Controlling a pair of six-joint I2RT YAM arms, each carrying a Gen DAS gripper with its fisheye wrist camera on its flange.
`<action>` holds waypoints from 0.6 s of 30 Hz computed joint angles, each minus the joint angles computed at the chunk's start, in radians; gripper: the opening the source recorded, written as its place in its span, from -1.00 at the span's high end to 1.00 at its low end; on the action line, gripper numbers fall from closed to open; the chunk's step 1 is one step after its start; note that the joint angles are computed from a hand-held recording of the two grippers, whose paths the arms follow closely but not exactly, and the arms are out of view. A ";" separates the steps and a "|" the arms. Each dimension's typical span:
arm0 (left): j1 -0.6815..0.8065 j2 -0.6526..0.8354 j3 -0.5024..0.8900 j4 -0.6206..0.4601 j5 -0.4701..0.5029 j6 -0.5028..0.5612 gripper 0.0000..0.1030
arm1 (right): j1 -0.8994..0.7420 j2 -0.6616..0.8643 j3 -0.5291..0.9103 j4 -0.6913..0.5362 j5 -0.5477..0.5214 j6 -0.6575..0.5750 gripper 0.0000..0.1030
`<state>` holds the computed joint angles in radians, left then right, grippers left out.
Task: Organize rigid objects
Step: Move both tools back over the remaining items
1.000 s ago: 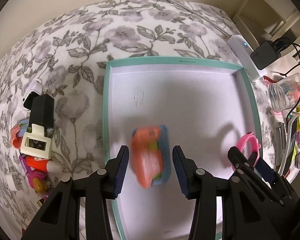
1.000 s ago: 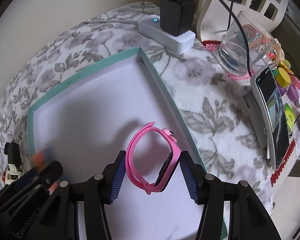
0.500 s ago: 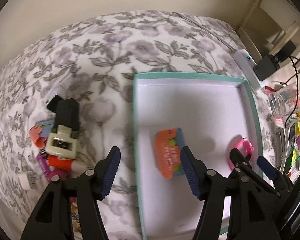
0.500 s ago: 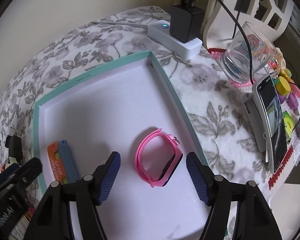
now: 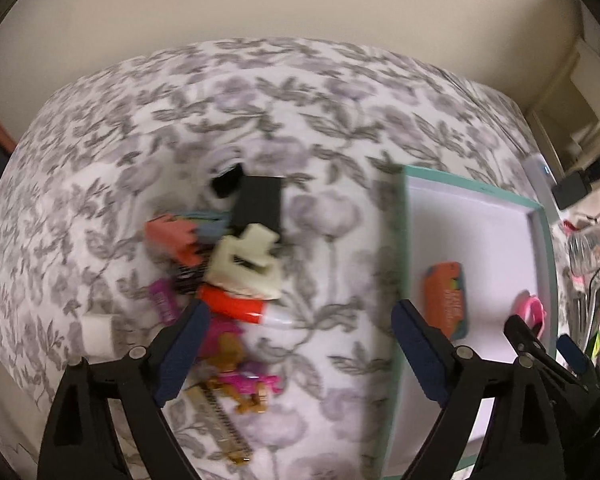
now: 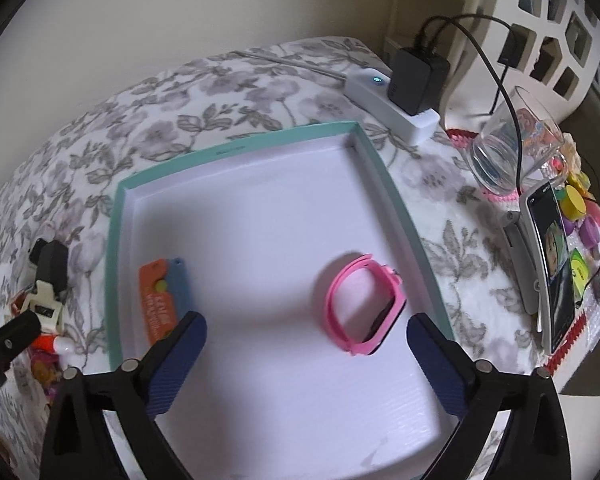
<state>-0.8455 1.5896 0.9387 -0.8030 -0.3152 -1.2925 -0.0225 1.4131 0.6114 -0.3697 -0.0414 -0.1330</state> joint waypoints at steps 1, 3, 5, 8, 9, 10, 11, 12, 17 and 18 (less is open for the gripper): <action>0.000 -0.034 -0.032 0.004 -0.007 -0.017 -0.79 | 0.008 -0.011 -0.005 -0.003 -0.003 0.005 -1.00; -0.001 -0.099 -0.089 0.006 -0.025 -0.052 -0.79 | 0.031 -0.040 -0.019 -0.006 -0.004 0.016 -1.00; -0.004 -0.171 -0.148 0.006 -0.052 -0.098 -0.80 | 0.059 -0.071 -0.031 -0.009 0.000 0.026 -1.00; -0.015 -0.274 -0.231 -0.002 -0.092 -0.160 -0.98 | 0.102 -0.115 -0.045 -0.019 -0.017 0.051 -1.00; -0.017 -0.297 -0.247 -0.010 -0.101 -0.171 -0.98 | 0.115 -0.127 -0.049 -0.023 -0.035 0.064 -1.00; -0.017 -0.325 -0.266 -0.026 -0.111 -0.187 -0.99 | 0.128 -0.134 -0.049 -0.031 -0.059 0.072 -1.00; -0.013 -0.348 -0.278 -0.048 -0.115 -0.199 -0.98 | 0.144 -0.144 -0.049 -0.038 -0.085 0.084 -1.00; -0.002 -0.369 -0.287 -0.064 -0.113 -0.202 -0.98 | 0.159 -0.151 -0.052 -0.039 -0.093 0.099 -1.00; 0.015 -0.502 -0.332 -0.146 -0.122 -0.229 -0.99 | 0.301 -0.215 -0.071 -0.049 -0.101 0.169 -1.00; 0.008 -0.525 -0.337 -0.175 -0.120 -0.240 -0.99 | 0.342 -0.231 -0.076 -0.053 -0.096 0.184 -1.00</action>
<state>-0.8375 1.0643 0.6016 -0.9784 -0.4351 -1.5326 0.3195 1.1818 0.5356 -0.4231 -0.1374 0.0507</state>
